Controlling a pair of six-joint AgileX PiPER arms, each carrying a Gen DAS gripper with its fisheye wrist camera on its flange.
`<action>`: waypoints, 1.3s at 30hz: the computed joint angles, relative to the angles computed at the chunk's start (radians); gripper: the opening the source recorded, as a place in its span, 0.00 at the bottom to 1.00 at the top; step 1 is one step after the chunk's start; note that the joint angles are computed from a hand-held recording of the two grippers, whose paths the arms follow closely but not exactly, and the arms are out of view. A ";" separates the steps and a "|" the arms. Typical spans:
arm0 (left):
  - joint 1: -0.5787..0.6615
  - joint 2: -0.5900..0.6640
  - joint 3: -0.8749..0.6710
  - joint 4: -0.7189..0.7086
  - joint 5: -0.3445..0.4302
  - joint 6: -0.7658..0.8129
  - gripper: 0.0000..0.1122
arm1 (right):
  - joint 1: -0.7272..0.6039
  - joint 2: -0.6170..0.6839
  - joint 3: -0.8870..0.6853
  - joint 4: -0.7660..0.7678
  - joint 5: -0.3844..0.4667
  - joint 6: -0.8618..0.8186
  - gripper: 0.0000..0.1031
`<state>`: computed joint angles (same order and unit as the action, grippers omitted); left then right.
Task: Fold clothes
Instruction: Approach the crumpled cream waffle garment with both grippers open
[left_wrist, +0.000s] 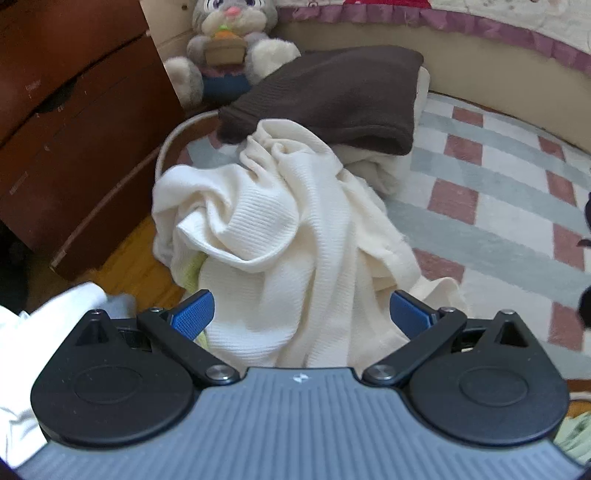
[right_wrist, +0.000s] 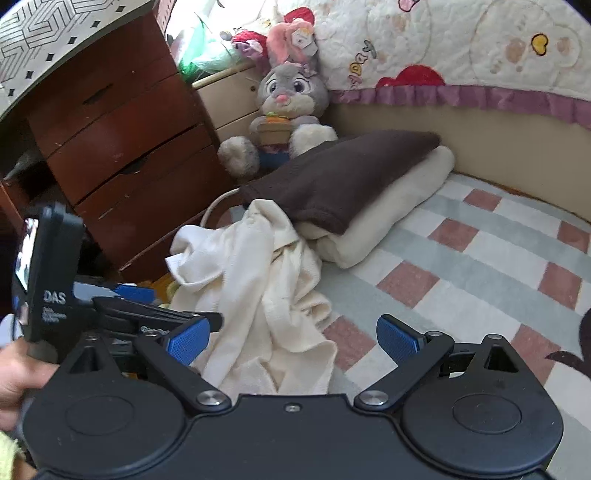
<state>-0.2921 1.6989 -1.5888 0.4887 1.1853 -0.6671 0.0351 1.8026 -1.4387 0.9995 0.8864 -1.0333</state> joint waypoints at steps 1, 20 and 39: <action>0.015 0.013 -0.018 -0.008 0.012 0.009 0.92 | 0.003 -0.006 0.009 0.006 -0.016 0.003 0.96; 0.051 -0.087 0.184 0.033 -0.158 -0.033 0.89 | -0.003 -0.021 0.045 0.031 -0.091 -0.021 0.93; 0.059 -0.091 0.182 0.020 -0.165 -0.020 0.89 | 0.002 -0.014 0.042 0.029 -0.100 -0.015 0.88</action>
